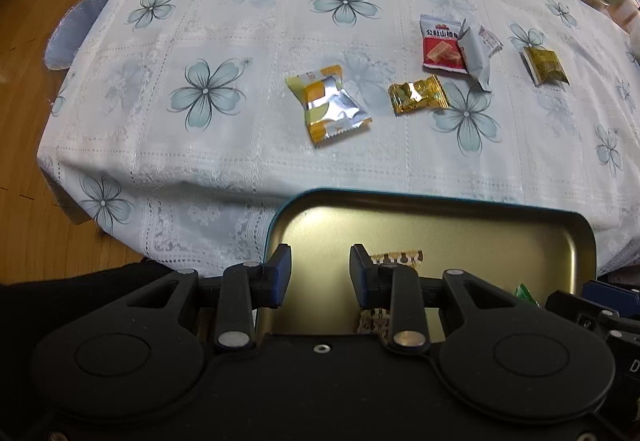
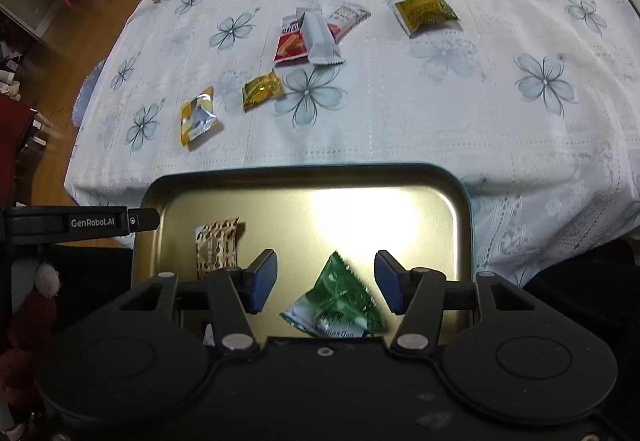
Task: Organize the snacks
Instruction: 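Open the left tool and the right tool, releasing both packets into the tray, then grasp the yellow-silver candy with the left tool while the right tool grasps the yellow-green pea packet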
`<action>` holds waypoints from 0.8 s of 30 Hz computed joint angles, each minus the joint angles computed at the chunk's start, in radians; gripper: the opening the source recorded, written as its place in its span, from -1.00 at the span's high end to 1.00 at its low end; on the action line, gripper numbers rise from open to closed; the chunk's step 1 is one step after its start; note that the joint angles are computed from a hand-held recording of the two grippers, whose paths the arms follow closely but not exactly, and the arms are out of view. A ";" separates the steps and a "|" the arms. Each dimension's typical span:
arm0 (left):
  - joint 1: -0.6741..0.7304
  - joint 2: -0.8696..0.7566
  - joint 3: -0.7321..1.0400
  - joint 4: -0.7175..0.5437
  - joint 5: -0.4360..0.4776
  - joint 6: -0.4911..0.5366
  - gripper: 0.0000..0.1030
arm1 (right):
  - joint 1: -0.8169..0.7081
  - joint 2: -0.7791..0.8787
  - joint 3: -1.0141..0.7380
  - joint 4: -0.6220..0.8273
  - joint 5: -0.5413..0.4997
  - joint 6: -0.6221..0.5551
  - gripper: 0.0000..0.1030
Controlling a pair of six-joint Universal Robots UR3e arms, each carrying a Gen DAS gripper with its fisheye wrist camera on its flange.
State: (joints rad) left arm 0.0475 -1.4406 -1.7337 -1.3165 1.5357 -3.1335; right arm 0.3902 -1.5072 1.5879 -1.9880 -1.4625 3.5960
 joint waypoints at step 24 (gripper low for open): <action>-0.058 -0.621 0.708 -0.091 0.011 -0.094 0.22 | -0.214 0.583 -0.688 0.032 -0.139 0.049 -0.11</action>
State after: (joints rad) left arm -0.0104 -2.0620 -1.0256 -1.4072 1.5469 -3.2272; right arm 0.1758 -0.9247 0.8999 -1.9562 -1.6019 3.6446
